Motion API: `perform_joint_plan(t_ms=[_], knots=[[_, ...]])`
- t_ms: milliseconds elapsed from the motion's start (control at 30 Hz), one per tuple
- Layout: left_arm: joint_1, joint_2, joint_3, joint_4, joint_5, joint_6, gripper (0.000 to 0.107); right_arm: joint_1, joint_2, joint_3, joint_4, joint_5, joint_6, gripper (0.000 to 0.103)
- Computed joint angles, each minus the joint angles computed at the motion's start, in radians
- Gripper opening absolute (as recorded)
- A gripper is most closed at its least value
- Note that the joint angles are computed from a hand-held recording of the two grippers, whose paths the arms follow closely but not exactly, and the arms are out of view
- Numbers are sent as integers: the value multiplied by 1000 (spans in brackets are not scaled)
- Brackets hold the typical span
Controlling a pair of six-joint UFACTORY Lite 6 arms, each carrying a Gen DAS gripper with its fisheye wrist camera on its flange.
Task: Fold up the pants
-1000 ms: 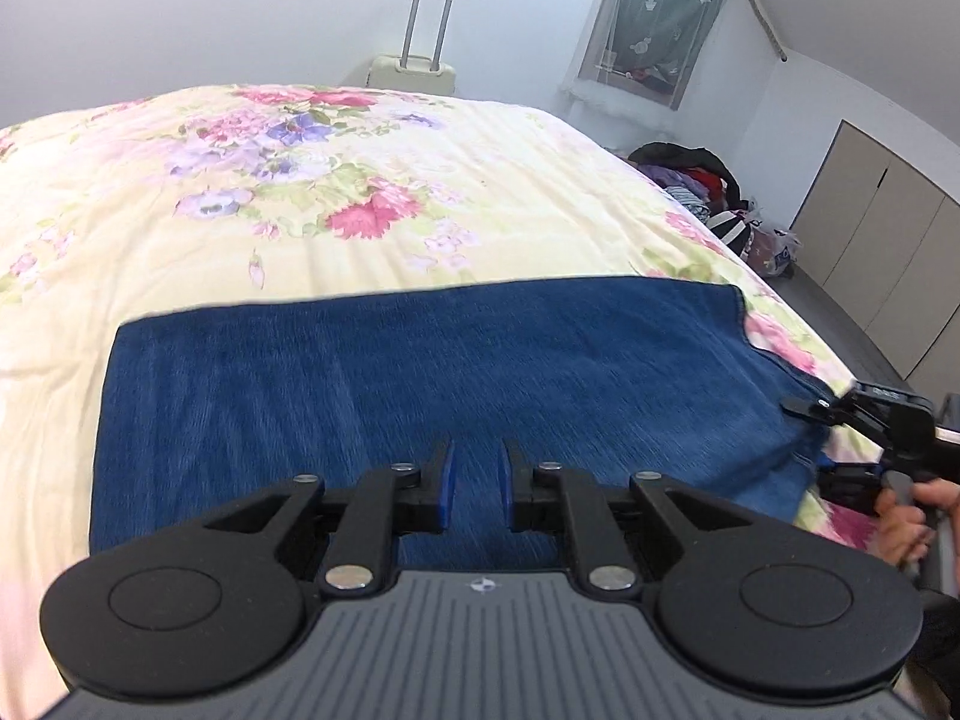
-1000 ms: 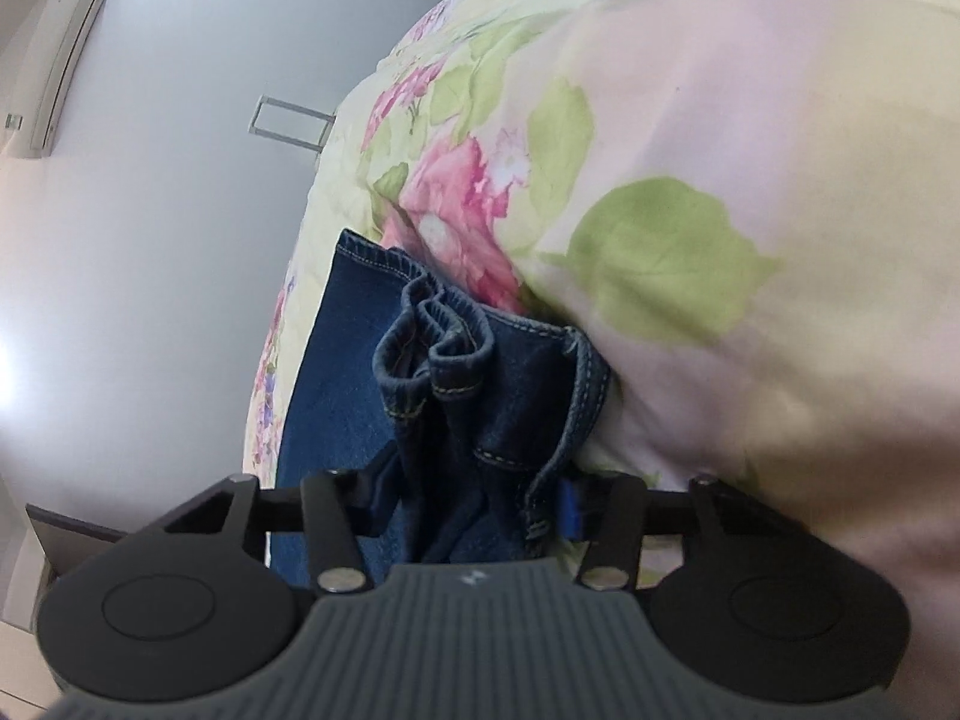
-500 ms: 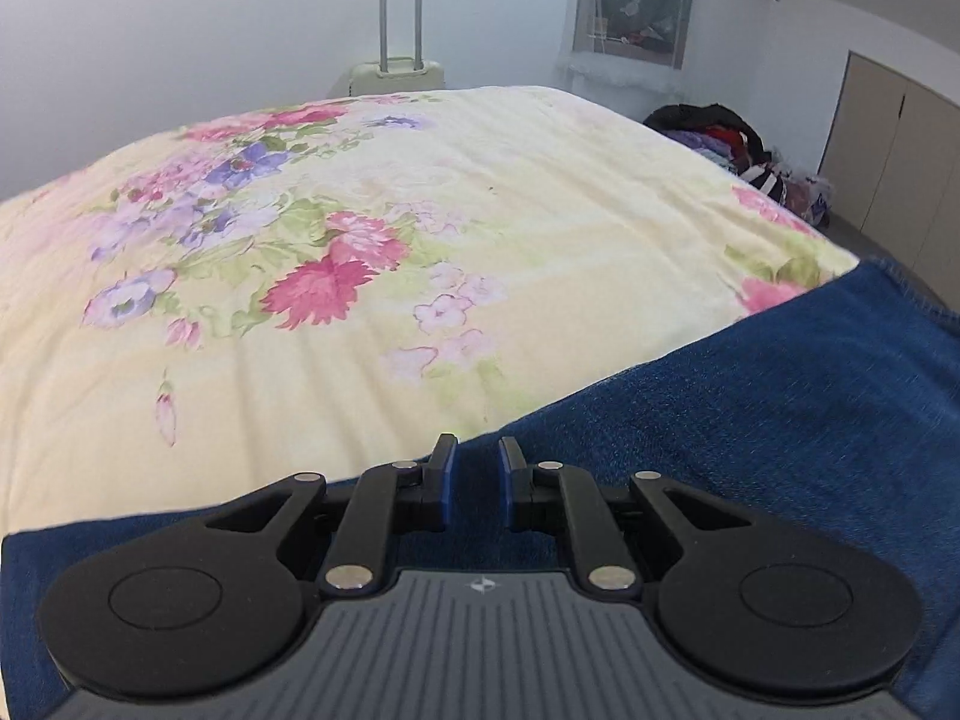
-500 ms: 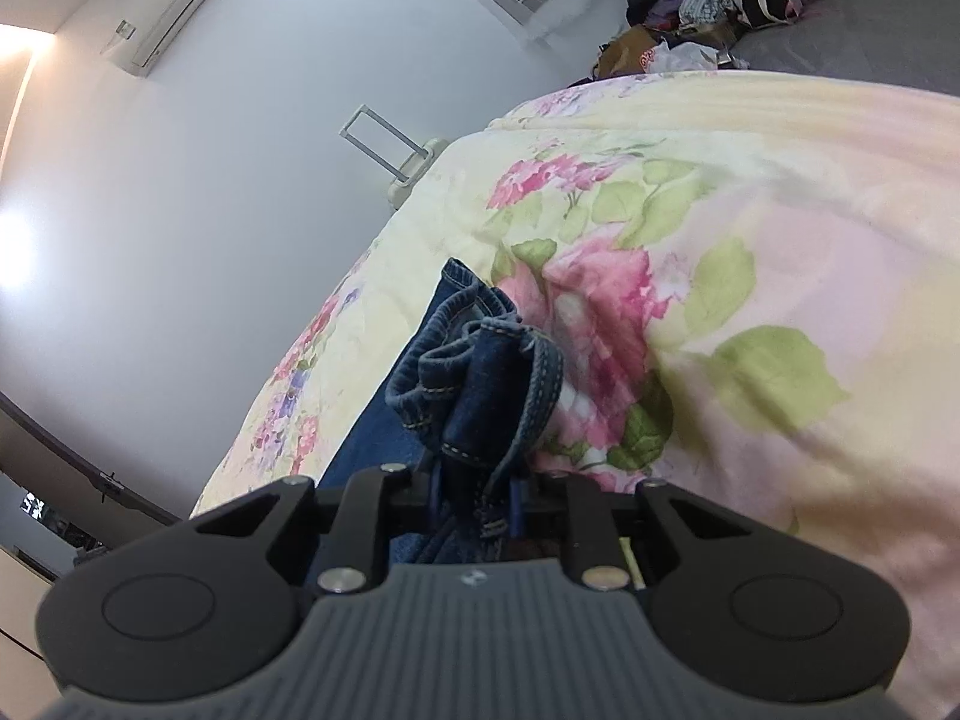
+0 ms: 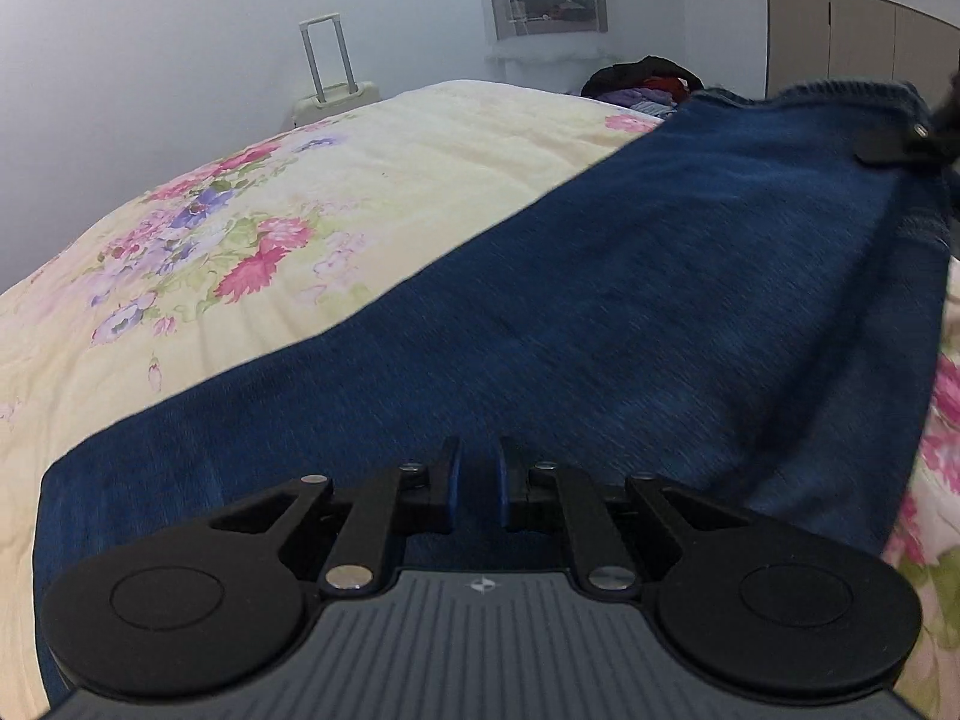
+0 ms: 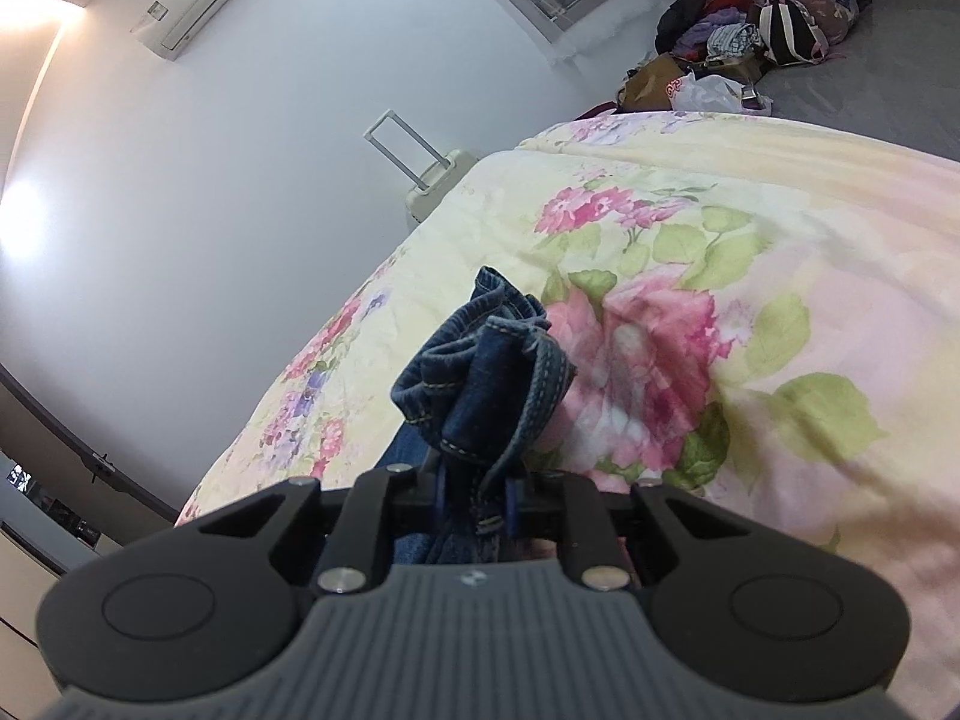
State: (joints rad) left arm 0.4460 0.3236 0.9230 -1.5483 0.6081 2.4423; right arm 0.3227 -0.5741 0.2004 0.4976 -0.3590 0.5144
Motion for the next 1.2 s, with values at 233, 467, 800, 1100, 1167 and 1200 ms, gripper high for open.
perform_joint_plan(t_ms=[233, 467, 800, 1100, 1167, 1200], knots=[[136, -170, -186, 204, 71, -151, 1, 185, -33, 85, 573, -28, -535, 12], [279, -271, -237, 413, 229, -188, 0, 404, 60, 268, 1007, -199, -997, 12], [603, -39, 324, 581, 582, -464, 11, 723, 437, 748, 1268, -533, -1474, 12], [712, 468, 1021, 535, 657, -796, 12, 830, 984, 1443, 1436, -640, -1881, 12], [721, 610, 1223, 556, 704, -895, 12, 850, 1149, 1653, 1479, -653, -2007, 12], [718, 677, 1321, 573, 729, -945, 12, 859, 1232, 1757, 1503, -655, -2070, 12]])
